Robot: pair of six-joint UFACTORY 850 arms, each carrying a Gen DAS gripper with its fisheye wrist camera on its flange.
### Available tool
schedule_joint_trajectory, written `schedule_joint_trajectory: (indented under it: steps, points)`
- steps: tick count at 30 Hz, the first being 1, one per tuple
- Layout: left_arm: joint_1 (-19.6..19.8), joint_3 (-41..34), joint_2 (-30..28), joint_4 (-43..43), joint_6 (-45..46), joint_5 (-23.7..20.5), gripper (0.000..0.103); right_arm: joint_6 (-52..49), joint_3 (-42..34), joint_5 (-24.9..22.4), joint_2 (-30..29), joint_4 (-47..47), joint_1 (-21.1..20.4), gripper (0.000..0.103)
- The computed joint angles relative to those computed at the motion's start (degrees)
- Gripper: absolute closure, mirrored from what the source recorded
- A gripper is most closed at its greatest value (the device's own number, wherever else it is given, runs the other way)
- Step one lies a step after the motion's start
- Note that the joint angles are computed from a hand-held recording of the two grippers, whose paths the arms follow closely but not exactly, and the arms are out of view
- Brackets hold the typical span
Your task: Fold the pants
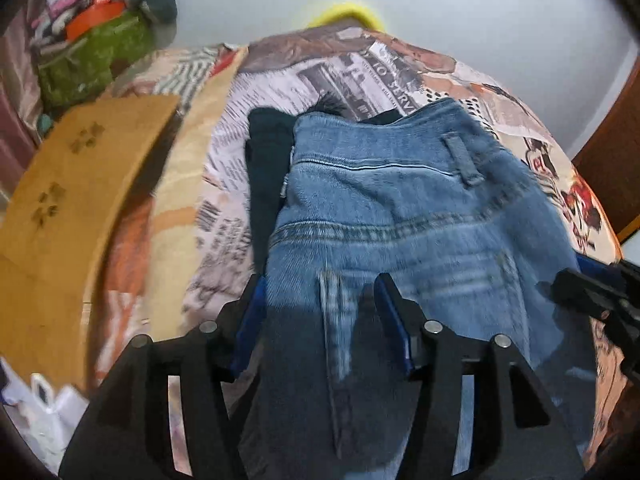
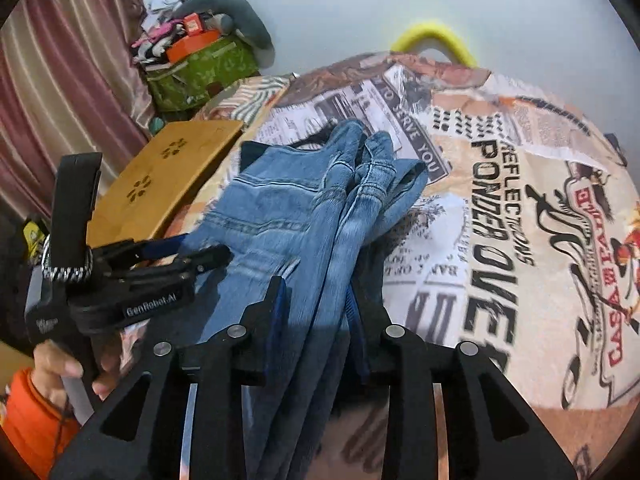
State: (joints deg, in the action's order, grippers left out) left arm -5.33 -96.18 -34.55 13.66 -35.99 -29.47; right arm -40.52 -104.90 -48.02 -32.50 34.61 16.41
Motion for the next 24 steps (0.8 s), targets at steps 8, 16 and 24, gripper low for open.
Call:
schedule_joint_trajectory:
  steps: [8, 16, 24]
  points:
    - [-5.1, 11.5, 16.7, 16.7, -13.6, 3.0, 0.048, -13.2, 12.9, 2.7, 14.5, 13.9, -3.4, 0.076]
    - [-16.2, 19.5, 32.6, 41.3, -35.4, -1.9, 0.048, -28.0, 25.0, 1.3, 31.2, 30.5, -8.6, 0.076]
    - [-33.7, 26.8, 44.3, 64.4, -55.2, -19.1, 0.047, -38.7, 36.2, -2.9, 46.2, 43.1, -13.8, 0.074]
